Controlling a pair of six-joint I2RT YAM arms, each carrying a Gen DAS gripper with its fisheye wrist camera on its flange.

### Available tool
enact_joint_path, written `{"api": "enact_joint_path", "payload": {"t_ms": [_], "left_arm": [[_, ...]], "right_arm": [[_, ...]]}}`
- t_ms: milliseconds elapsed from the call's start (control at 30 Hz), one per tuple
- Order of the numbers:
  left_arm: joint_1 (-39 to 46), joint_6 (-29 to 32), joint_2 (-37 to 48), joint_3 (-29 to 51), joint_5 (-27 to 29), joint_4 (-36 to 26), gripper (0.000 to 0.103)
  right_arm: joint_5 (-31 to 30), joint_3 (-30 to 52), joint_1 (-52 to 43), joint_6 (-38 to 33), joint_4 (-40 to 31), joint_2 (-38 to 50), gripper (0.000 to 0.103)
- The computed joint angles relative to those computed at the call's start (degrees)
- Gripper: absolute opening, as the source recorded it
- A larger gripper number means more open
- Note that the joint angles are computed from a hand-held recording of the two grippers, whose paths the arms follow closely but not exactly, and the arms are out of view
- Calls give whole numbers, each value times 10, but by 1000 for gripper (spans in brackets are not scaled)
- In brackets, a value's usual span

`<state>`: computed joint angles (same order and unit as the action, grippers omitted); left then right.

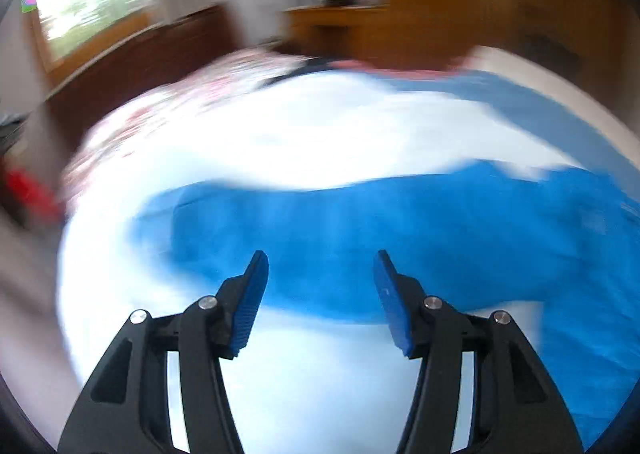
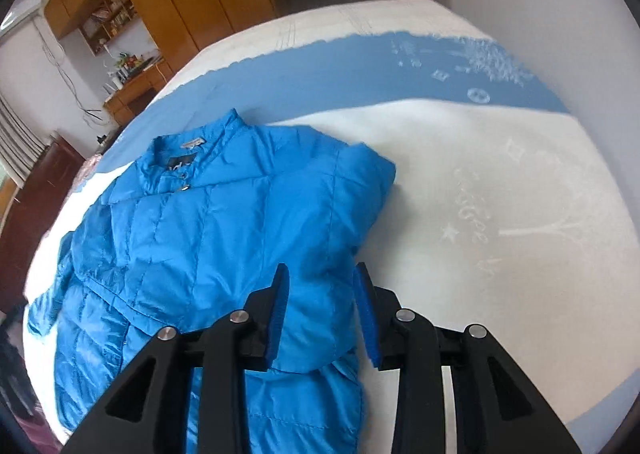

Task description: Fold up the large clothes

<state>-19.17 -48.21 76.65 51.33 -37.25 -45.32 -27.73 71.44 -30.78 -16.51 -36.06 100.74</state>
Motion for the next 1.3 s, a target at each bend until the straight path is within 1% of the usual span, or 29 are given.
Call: {"api": "enact_joint_path", "payload": {"t_ms": [67, 133, 167, 200, 267, 300, 367, 500, 533, 567, 600, 633, 700, 733, 800, 867, 900, 967, 1033, 1100, 1167, 1233, 1267, 1300], "left_arm": [[83, 18, -66, -55, 21, 4, 54], [186, 58, -120, -98, 60, 23, 54], [241, 90, -140, -119, 99, 49, 54], [276, 115, -153, -132, 131, 68, 54], [351, 160, -147, -148, 220, 117, 54], [372, 168, -146, -162, 249, 136, 54], [394, 166, -103, -158, 284, 173, 54], [387, 151, -59, -164, 279, 227, 54], [383, 148, -49, -165, 274, 236, 51], [373, 141, -39, -160, 260, 235, 47], [370, 138, -21, -149, 258, 241, 39], [368, 134, -21, -155, 261, 249, 32], [375, 124, -33, -171, 281, 265, 23], [377, 118, -40, -181, 287, 276, 21], [371, 114, -25, -184, 281, 293, 20], [367, 108, -12, -184, 274, 301, 19], [367, 109, -1, -178, 270, 302, 19], [351, 99, 8, -169, 252, 294, 19], [349, 96, 6, -163, 246, 289, 17], [341, 83, -21, -166, 247, 281, 16], [324, 71, -66, -173, 250, 276, 16], [267, 59, -117, -163, 218, 257, 15], [217, 51, -135, -144, 185, 239, 15], [184, 46, -138, -127, 166, 229, 15]], "right_arm": [[7, -6, 4, -4, 2, -4, 34], [9, -12, 7, -7, 1, -9, 35], [13, -16, 10, -6, 4, -11, 36], [18, -19, 13, -4, 8, -13, 37], [22, -23, 16, -1, 11, -14, 38], [25, -21, 18, 1, 11, -13, 38], [25, -22, 16, 2, 12, -11, 38], [26, -20, 15, 1, 10, -3, 38], [27, -21, 16, 2, 11, -2, 38], [29, -20, 17, 2, 12, 1, 38], [31, -21, 18, 3, 14, 3, 38], [33, -22, 19, 4, 16, 4, 38], [39, -22, 22, 5, 20, 9, 39], [41, -23, 23, 5, 22, 10, 39], [50, -26, 27, 5, 27, 15, 39], [55, -26, 30, 6, 34, 23, 42], [48, -21, 28, 9, 30, 34, 44], [41, -18, 25, 7, 31, 41, 44], [35, -13, 22, 5, 24, 43, 44], [17, -5, 14, 1, 11, 45, 43], [3, 3, 7, -4, -10, 39, 43], [13, -5, 3, -1, -3, 15, 43], [30, -16, 3, 7, 9, -7, 43], [33, -23, 1, 9, 15, -21, 44]]}}
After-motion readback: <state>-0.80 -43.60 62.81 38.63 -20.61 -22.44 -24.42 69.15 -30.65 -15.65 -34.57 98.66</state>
